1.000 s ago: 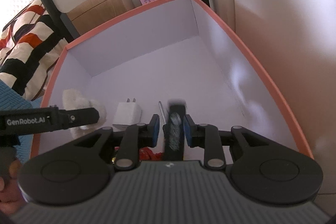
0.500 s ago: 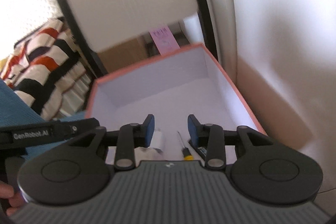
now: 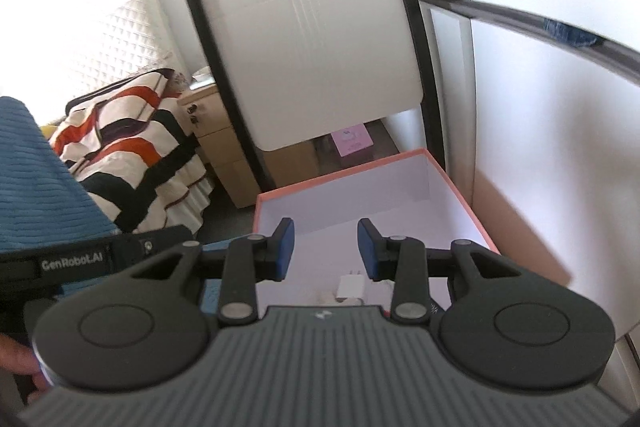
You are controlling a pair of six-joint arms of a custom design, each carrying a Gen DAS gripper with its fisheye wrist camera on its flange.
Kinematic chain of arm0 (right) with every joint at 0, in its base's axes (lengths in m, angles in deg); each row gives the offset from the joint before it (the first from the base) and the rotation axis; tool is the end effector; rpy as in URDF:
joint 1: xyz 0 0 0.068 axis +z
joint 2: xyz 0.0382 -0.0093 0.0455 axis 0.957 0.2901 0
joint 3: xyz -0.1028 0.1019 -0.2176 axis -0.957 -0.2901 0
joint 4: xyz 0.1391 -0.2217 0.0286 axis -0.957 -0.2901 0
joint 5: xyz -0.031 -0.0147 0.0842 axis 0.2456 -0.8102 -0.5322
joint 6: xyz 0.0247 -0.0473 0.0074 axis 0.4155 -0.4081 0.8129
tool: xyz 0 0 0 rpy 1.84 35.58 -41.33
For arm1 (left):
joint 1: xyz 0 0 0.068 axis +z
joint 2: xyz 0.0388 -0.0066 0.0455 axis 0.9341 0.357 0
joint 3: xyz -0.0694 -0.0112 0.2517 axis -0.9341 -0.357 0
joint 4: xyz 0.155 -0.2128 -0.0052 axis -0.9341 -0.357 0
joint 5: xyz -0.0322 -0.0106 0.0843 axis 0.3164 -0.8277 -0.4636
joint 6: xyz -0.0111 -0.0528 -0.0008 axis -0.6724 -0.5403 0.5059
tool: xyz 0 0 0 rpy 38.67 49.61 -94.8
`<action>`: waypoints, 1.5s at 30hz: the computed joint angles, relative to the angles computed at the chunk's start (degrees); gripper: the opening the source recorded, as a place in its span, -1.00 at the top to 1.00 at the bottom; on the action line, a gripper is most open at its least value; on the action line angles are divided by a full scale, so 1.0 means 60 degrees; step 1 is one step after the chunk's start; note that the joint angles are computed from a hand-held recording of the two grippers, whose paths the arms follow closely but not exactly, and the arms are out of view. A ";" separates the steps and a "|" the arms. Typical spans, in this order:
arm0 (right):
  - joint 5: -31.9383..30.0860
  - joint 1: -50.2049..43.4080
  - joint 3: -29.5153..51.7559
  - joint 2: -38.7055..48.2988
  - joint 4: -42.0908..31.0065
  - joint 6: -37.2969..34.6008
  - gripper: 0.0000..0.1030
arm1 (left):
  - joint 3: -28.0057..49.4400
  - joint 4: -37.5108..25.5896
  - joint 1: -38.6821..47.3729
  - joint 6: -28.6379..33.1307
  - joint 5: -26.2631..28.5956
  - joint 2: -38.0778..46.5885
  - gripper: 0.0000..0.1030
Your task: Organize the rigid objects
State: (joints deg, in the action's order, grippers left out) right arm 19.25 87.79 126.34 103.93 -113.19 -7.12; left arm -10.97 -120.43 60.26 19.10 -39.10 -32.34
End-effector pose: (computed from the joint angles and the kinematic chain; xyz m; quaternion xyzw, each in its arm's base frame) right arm 0.1494 0.0370 0.3527 0.0490 0.8770 0.1175 0.4633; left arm 0.1947 -0.0402 0.3416 0.0506 0.8856 -0.1974 0.4172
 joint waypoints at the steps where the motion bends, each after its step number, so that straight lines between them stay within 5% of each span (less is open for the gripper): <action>1: 0.0277 0.0313 0.0003 -0.0111 -0.0085 0.0120 0.26 | 0.0049 -0.0171 0.0143 0.0112 0.0128 -0.0172 -0.31; 17: 0.4354 0.5136 -0.0292 -0.0746 -0.2269 0.3408 0.26 | 0.0043 -0.2391 0.2379 0.2243 0.1966 -0.1516 -0.32; 21: 0.4898 0.5996 -0.0287 -0.0836 -0.2817 0.4024 0.26 | -0.0362 -0.2557 0.2315 0.2482 0.1928 -0.2002 -0.50; 26: 0.5439 0.6744 -0.0376 -0.1069 -0.3403 0.5006 -0.72 | -0.0748 -0.2688 0.2160 0.2490 0.1714 -0.2430 -0.80; 32: 0.6011 0.7243 -0.0366 -0.0983 -0.4334 0.6058 -0.76 | -0.0857 -0.2944 0.1857 0.2443 0.1057 -0.2752 -0.96; 45: 0.6358 0.7995 -0.0306 -0.0817 -0.4775 0.6504 -0.77 | -0.0841 -0.3696 0.2955 0.2747 0.1614 -0.3201 -1.00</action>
State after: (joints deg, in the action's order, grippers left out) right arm 57.40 135.75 124.51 99.03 -141.84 31.90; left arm -16.02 -142.60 77.99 35.59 -29.42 -51.55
